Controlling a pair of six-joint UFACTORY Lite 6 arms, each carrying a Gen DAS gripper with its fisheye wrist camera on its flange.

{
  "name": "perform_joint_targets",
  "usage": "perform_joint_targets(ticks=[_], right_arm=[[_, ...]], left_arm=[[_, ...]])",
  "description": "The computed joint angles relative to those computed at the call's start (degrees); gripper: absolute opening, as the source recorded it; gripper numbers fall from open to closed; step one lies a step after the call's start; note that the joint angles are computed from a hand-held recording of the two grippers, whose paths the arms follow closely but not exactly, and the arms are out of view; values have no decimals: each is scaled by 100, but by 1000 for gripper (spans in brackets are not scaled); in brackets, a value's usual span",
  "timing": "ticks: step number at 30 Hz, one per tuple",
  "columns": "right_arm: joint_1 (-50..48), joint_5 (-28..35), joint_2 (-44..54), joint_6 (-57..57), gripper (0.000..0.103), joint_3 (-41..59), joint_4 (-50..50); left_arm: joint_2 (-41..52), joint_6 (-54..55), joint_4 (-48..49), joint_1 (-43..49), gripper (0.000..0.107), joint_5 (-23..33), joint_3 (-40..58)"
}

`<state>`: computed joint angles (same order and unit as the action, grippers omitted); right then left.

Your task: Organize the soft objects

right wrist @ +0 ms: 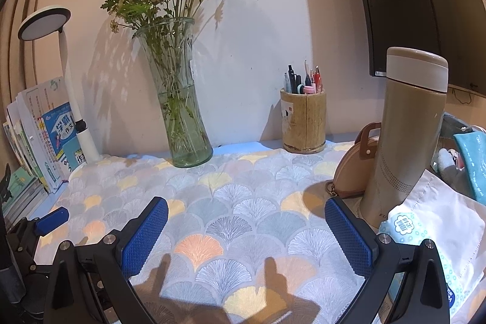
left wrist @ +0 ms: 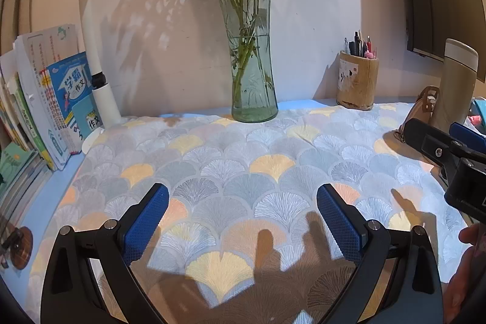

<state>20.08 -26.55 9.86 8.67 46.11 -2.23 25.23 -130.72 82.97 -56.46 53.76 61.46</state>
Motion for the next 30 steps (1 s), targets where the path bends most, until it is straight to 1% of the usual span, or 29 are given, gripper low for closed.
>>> perform_joint_targets(ticks=[30], right_arm=[[47,148,69,46,103,92,-23]], left_arm=[[45,26,16,1,98,-30,32]])
